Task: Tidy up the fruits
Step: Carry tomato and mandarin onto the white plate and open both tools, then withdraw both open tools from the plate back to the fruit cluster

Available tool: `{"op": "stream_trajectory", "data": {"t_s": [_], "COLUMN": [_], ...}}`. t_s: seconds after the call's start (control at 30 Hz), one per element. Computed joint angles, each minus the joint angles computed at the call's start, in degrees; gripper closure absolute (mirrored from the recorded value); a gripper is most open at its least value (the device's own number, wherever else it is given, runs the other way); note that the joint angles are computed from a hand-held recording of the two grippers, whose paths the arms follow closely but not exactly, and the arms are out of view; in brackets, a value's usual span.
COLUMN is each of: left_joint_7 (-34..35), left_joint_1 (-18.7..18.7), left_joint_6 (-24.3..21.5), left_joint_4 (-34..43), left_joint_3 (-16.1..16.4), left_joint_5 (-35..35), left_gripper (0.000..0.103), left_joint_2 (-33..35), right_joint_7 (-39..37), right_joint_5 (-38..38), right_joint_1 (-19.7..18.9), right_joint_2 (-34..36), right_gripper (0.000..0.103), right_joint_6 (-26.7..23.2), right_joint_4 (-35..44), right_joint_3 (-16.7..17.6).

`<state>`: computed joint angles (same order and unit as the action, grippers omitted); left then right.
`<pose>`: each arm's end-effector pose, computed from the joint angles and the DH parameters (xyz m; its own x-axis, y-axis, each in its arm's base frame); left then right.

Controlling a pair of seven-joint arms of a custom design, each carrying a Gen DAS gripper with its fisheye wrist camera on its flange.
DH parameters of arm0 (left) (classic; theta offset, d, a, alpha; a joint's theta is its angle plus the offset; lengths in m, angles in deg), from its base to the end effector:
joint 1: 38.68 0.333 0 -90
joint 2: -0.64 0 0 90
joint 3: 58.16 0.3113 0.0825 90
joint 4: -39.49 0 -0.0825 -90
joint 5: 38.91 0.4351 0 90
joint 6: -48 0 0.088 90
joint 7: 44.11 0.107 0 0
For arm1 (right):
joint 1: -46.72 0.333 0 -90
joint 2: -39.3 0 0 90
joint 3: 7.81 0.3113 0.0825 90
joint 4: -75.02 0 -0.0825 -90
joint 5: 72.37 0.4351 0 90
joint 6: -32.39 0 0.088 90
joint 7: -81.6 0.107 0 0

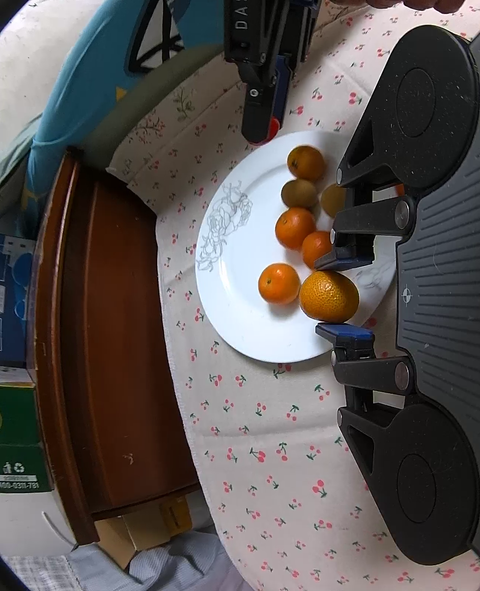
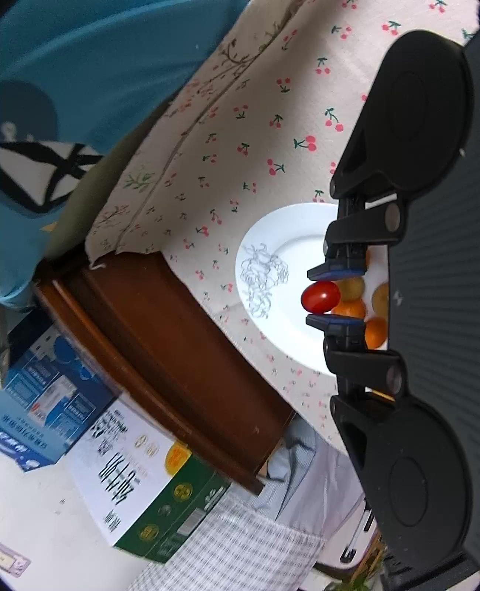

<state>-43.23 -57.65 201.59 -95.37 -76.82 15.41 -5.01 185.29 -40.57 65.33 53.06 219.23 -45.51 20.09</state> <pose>0.4256 -0.3604 0.3649 0.0786 -0.9931 0.0872 -0.7542 -0.1164 -0.6462 0.4946 0.4259 0.3764 0.1349 -0.7757 -0.6166 -0.8223 0.2596 -0.5064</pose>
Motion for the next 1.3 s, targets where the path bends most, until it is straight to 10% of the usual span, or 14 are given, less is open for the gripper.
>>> {"op": "stream_trajectory", "data": {"t_s": [0.13,0.37,0.57,0.7,1.03,1.2,1.3], "left_joint_7": [0.5,1.4,2.1,5.0,10.9,12.4,11.9], "left_joint_1": [0.4,0.4,0.6,0.6,0.2,-1.0,-1.4], "left_joint_6": [1.1,1.7,0.1,-0.1,0.8,1.0,-0.2], "left_joint_4": [0.9,1.8,0.2,-2.4,-12.5,-17.2,-19.2], "left_joint_3": [0.6,1.1,0.2,-0.2,-2.4,-3.2,-4.4], "left_joint_5": [0.2,0.9,1.2,-2.4,-11.3,-16.6,-18.8], "left_gripper": [0.076,0.07,0.042,0.033,0.033,0.033,0.033], "left_joint_2": [1.3,1.1,-2.4,-5.9,-18.5,-23.5,-25.8], "right_joint_7": [2.2,2.1,1.6,2.8,4.6,4.4,5.8], "right_joint_5": [-1.1,0.0,-0.2,-1.7,-4.1,-3.0,-3.8], "right_joint_1": [5.3,2.3,0.2,5.7,12.0,6.7,12.0], "right_joint_2": [1.3,2.6,2.0,0.2,-5.3,-7.8,-9.4], "right_gripper": [0.08,0.08,0.079,0.075,0.075,0.075,0.075], "right_joint_6": [-1.0,-0.7,0.0,-0.1,0.5,1.3,1.6], "right_joint_4": [1.7,2.8,2.1,0.8,-4.7,-7.8,-9.6], "right_joint_3": [-5.9,-2.7,-0.2,-5.8,-10.9,-4.3,-9.1]}}
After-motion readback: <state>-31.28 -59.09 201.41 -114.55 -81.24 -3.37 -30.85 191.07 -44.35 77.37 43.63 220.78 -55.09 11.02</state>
